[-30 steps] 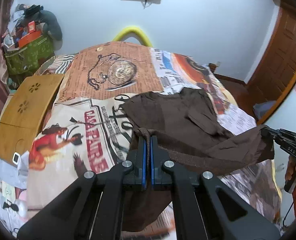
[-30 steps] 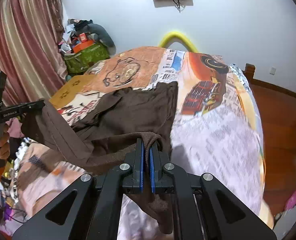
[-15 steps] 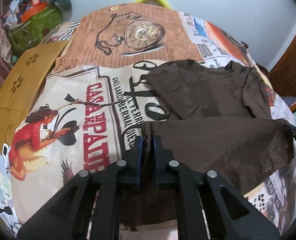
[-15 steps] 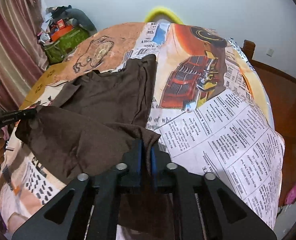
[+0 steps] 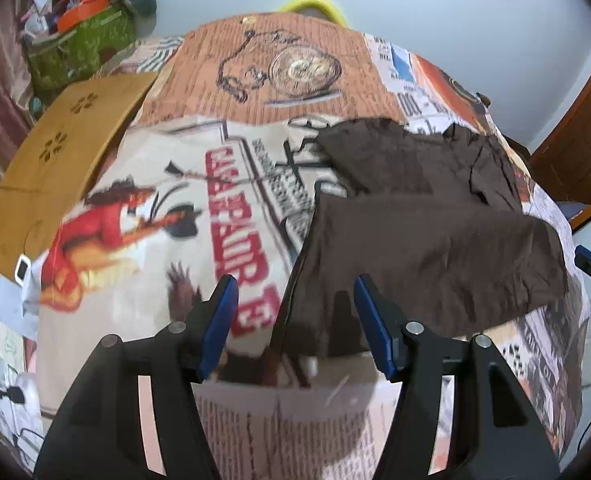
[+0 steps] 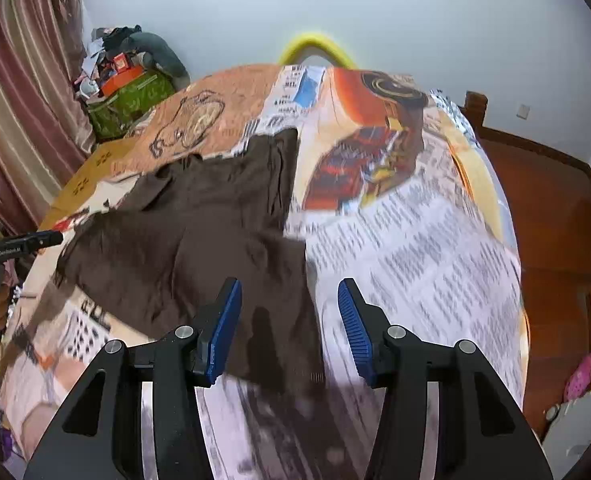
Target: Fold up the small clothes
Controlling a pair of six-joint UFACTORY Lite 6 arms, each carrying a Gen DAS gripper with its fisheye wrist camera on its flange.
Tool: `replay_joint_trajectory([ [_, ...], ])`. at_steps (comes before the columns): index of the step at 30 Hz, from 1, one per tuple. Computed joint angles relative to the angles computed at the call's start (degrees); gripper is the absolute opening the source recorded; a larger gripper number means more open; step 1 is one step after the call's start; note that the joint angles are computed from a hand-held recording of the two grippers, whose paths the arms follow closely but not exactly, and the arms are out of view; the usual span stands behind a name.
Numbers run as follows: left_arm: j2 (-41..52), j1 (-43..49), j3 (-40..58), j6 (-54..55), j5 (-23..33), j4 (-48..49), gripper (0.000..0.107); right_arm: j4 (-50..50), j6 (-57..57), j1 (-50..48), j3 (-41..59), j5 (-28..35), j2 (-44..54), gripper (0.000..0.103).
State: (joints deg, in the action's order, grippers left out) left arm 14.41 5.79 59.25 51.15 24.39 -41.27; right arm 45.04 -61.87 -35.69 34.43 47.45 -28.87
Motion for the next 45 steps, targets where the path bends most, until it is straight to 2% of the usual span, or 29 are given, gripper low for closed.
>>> replay_joint_trajectory([
  [6,2.8,2.0,-2.4,3.9,2.0,-2.7,0.060,-0.6,-2.4,-5.2,-5.2,3.1,-1.7,0.046],
  [10,4.1,2.3,-2.5,6.9,1.8,-7.2,0.059,0.7,-3.6,-4.8,-7.7,2.3,-1.3,0.046],
  [13,3.0,1.9,-3.8,9.3,0.6,-9.3,0.036,3.3,-5.1,-4.5,-8.0,1.9,-0.4,0.046],
  [14,2.2,1.1,-4.7,8.9,-1.3,-8.5,0.023,3.4,-4.8,-4.0,-7.8,1.8,0.1,0.046],
  [16,1.6,0.4,-5.7,9.6,-3.1,-8.7,0.014,3.0,-4.1,-2.6,-8.5,0.5,-0.8,0.036],
  [17,1.1,0.4,-6.2,10.8,-3.5,-9.8,0.010,3.0,-4.4,-2.4,-8.9,0.6,-1.0,0.026],
  [18,0.5,0.4,-6.7,11.6,-3.4,-10.4,0.008,2.5,-3.7,-1.6,-9.1,0.3,-1.1,0.019],
  [22,-2.4,1.1,-7.9,14.0,-2.5,-12.5,0.006,2.8,-4.5,-2.6,-9.9,1.7,-3.3,0.012],
  [27,-7.0,1.9,-7.3,13.2,1.1,-12.5,0.005,3.9,-5.5,-6.9,-6.5,8.0,-5.4,0.006],
  [32,-7.4,0.5,-0.9,7.6,4.6,-9.7,0.005,6.9,-5.2,-8.1,-0.1,11.7,-4.0,0.005],
  [37,-2.8,-2.5,9.9,-0.2,3.3,-4.6,0.005,7.9,-1.9,-0.5,8.0,5.1,0.0,0.005],
  [45,14.1,-6.3,33.0,-17.2,3.3,8.5,0.005,9.4,1.1,10.0,19.3,-8.2,15.3,0.004],
])
